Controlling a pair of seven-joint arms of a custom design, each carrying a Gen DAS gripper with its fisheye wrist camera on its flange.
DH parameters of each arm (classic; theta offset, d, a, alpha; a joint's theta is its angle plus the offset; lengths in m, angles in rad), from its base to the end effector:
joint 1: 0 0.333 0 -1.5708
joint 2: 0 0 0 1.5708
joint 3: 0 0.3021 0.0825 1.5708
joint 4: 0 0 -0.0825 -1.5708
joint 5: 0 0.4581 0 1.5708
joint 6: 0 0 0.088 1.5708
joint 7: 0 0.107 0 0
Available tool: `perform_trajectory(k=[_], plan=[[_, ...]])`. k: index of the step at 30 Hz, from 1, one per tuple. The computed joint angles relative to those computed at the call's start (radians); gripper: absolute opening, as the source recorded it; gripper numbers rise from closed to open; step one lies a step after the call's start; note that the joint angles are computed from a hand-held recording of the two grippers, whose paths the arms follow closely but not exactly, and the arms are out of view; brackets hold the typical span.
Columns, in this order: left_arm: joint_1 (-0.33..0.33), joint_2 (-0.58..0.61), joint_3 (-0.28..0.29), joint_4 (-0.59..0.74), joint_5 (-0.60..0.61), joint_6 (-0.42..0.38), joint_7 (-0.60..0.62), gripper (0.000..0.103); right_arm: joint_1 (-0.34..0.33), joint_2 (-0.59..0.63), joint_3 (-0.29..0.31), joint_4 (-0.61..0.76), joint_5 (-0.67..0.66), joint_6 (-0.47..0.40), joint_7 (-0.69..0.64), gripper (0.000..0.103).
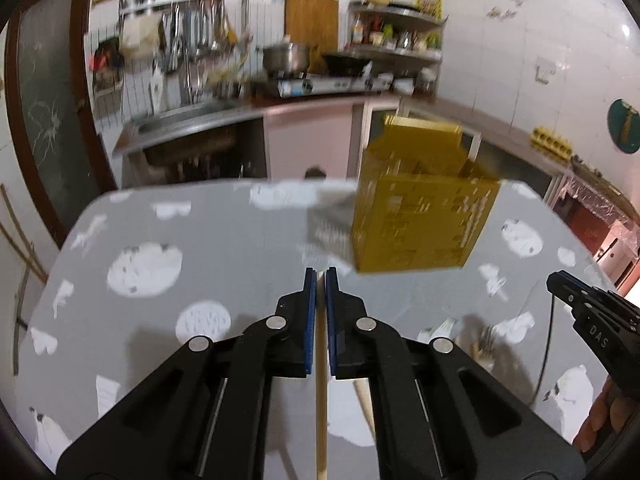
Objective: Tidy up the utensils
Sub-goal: 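Carry chopstick and spoon over the yellow holder while both tools open to drop them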
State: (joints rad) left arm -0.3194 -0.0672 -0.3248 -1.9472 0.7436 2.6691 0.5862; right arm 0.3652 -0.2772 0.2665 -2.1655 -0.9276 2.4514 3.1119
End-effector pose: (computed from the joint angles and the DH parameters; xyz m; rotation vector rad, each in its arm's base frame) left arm 0.5130 -0.4158 0.5560 -1.5117 1.8551 -0.9731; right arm 0.4721 0.3559 0.5321 -1.3519 1.8672 -0.8143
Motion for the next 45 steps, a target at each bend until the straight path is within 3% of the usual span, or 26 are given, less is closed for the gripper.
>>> perform_trajectory(k=[13, 21, 26, 36, 45], plan=[[0.052, -0.064, -0.036, -0.004, 0.169, 0.113, -0.151, 0.003, -0.039, -0.053, 0.038, 0.017, -0.202, -0.005, 0.124, 0.01], [0.057, -0.019, -0.041, 0.103, 0.238, 0.116, -0.178, 0.003, -0.051, -0.034, 0.035, 0.096, -0.255, -0.016, 0.108, 0.01], [0.02, 0.045, -0.017, 0.223, 0.293, 0.105, -0.191, 0.003, -0.06, 0.003, 0.016, 0.175, -0.277, -0.015, 0.074, 0.01], [-0.113, 0.256, 0.081, 0.566, 0.281, 0.072, -0.12, 0.003, -0.051, 0.156, -0.036, 0.408, -0.314, -0.014, -0.003, 0.01], [-0.204, 0.485, 0.17, 0.828, 0.185, 0.057, -0.013, 0.003, 0.008, 0.318, -0.127, 0.561, -0.317, 0.03, -0.046, 0.01]])
